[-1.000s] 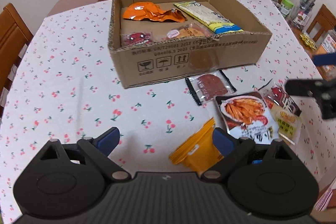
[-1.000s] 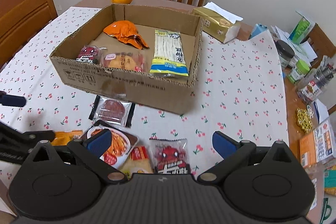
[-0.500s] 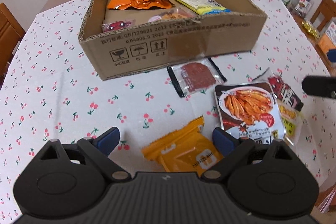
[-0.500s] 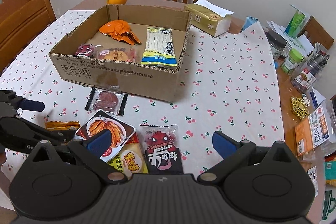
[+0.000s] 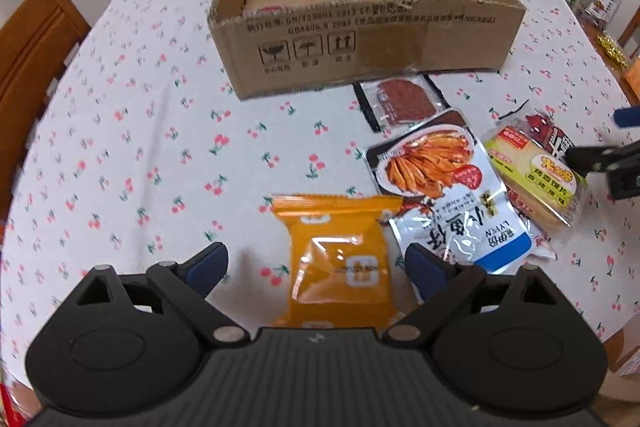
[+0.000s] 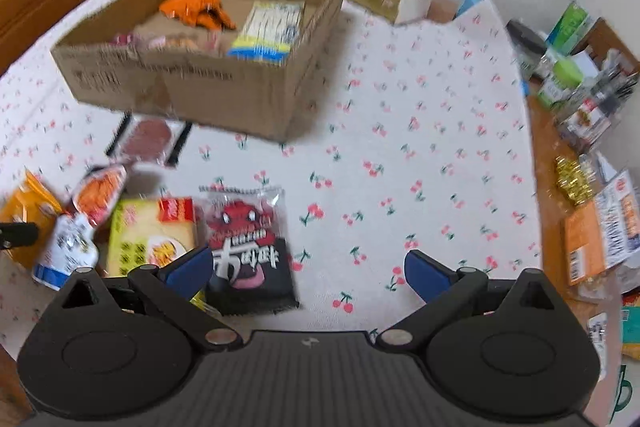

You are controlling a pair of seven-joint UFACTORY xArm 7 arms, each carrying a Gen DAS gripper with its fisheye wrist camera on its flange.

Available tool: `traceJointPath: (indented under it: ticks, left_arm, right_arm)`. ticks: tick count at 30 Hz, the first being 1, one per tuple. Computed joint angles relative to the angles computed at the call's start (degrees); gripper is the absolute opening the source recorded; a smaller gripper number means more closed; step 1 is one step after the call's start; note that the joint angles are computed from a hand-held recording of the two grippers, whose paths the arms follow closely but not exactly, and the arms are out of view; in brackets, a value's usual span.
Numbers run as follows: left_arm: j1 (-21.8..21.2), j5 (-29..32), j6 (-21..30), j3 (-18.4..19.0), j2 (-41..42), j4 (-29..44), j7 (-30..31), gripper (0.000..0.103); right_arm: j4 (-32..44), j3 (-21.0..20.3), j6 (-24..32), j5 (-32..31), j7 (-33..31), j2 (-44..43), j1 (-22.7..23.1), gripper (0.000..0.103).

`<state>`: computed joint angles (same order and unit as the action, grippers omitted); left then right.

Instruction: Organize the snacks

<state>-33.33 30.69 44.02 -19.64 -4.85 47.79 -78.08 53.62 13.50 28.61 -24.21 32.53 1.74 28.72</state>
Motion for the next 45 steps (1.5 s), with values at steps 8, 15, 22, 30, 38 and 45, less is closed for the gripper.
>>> traceJointPath:
  ticks: [8,15,22,30,38,45]
  left_arm:
    - [-0.6,0.0,4.5,0.1,0.1,-0.5,-0.8,0.095]
    - [0.4,2.3,-0.8,0.3,-0.1,-2.5,0.1,0.096]
    - [2.0,1.7,-7.0,1.1,-1.6,-6.2,-2.2,0.103]
    - [2.8,1.4,-7.8,0.5,-2.4,-7.0,-0.4,0.103]
    - [3.1,4.1,-8.1,-0.4,-2.1,-5.8,0.3,0.073]
    - [2.8,4.0,-9.0,-0.3,-2.3,-5.8,1.7,0.063]
  right_arm:
    - [1.2,-0.3,-1.1,1.9,-3.5,3.5,1.4,0.103]
    - [0.0,-1.1,-4.0,5.8,-5.2,4.3,0.5,0.103]
    - [-0.4,-1.3,-6.8,6.4,-7.8,4.7,0.5,0.103]
    - [-0.5,-0.8,-8.7,8.1,-12.0,4.6,0.7,0.088]
    - [-0.8,-0.9,-8.9,9.3,-13.4,4.1,1.1,0.076]
    - [-1.1,-0.8,-9.4,8.7,-12.3,3.7,1.6,0.058]
